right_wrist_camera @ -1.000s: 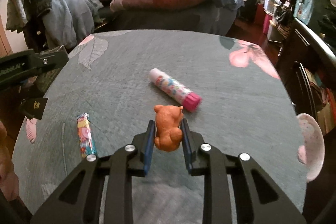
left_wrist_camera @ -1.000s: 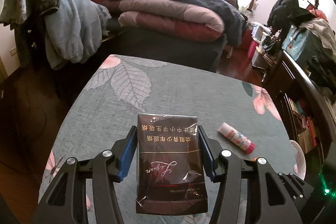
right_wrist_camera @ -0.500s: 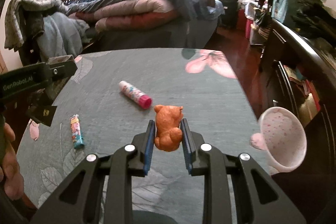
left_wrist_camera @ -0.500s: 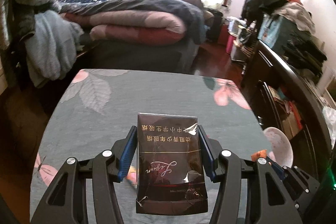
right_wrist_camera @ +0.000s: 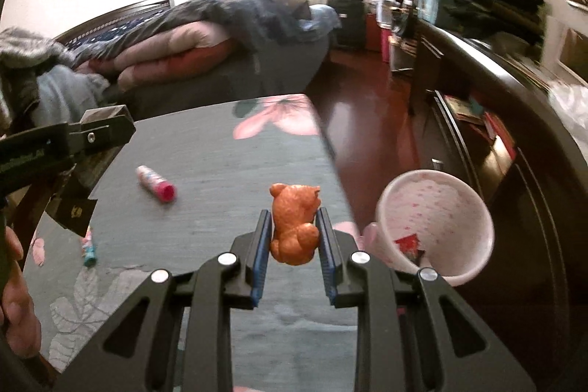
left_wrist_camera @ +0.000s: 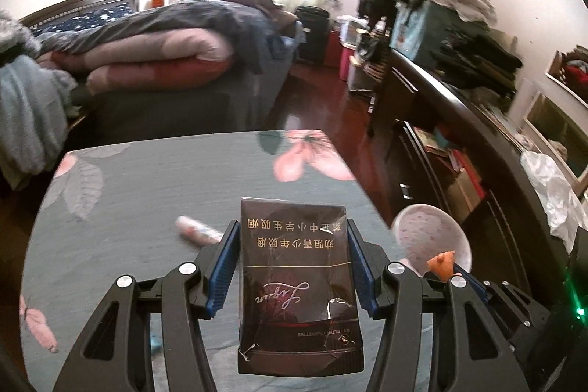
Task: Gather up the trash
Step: 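Carry the cigarette pack and orange bear over the wastebasket, then open both grippers to drop the pack and bear into the wastebasket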
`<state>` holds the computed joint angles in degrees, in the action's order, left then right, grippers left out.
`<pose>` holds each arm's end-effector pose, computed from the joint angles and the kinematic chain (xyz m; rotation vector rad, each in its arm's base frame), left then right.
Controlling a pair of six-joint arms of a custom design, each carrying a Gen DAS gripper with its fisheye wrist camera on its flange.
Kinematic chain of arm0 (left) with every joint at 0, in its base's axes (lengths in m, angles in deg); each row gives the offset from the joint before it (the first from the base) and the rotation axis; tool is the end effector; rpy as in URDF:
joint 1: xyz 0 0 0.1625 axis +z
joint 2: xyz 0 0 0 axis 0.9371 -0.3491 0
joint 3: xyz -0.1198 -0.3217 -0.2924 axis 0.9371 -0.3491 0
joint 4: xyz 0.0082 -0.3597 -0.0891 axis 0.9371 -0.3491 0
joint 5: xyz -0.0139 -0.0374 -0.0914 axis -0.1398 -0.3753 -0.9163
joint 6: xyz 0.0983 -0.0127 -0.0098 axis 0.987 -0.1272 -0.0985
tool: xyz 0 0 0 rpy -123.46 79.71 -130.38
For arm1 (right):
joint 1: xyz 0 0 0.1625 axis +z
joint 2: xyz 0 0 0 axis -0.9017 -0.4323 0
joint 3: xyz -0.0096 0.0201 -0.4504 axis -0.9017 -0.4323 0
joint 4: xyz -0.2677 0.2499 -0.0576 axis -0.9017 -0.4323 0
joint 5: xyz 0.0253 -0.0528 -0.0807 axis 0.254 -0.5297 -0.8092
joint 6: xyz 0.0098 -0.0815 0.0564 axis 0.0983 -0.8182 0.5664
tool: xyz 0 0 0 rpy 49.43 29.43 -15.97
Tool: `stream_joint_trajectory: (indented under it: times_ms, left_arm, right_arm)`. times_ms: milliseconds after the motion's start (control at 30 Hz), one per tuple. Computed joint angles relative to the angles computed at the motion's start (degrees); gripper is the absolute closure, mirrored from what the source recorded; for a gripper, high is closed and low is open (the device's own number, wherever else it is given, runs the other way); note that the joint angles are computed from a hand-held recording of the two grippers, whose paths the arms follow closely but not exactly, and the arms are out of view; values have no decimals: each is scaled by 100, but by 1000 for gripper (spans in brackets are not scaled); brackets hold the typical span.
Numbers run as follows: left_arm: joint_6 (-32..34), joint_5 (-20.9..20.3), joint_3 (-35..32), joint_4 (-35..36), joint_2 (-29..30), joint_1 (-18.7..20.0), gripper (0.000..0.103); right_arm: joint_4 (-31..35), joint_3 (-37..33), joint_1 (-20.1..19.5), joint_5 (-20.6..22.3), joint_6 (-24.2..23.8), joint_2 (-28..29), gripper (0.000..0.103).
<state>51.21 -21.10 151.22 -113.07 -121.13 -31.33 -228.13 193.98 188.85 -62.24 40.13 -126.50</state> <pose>-0.2044 -0.4343 0.3361 0.3844 2.3341 -1.0230 0.3595 -0.4166 0.1119 0.5349 -2.2784 0.9393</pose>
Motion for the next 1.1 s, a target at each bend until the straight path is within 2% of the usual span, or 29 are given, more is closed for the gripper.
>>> stream_joint_trajectory:
  times_ms: [400, 700, 867, 1100]
  left_arm:
    - [772, -807, -521, -827, 1245, 51, 47]
    - [1421, -1314, -1167, -1218, 2254, 185, 47]
    - [1657, -1649, -1679, -1161, 2812, 379, 47]
    - [1876, -1894, -2314, -1004, 3499, 561, 47]
  right_arm:
    - [-805, 550, -682, -206, -135, -503, 77]
    - [-1271, 621, -1231, -278, -346, -648, 77]
    - [-1412, 543, -1609, -239, -422, -650, 77]
    - [-1407, 350, -2014, -138, -501, -557, 77]
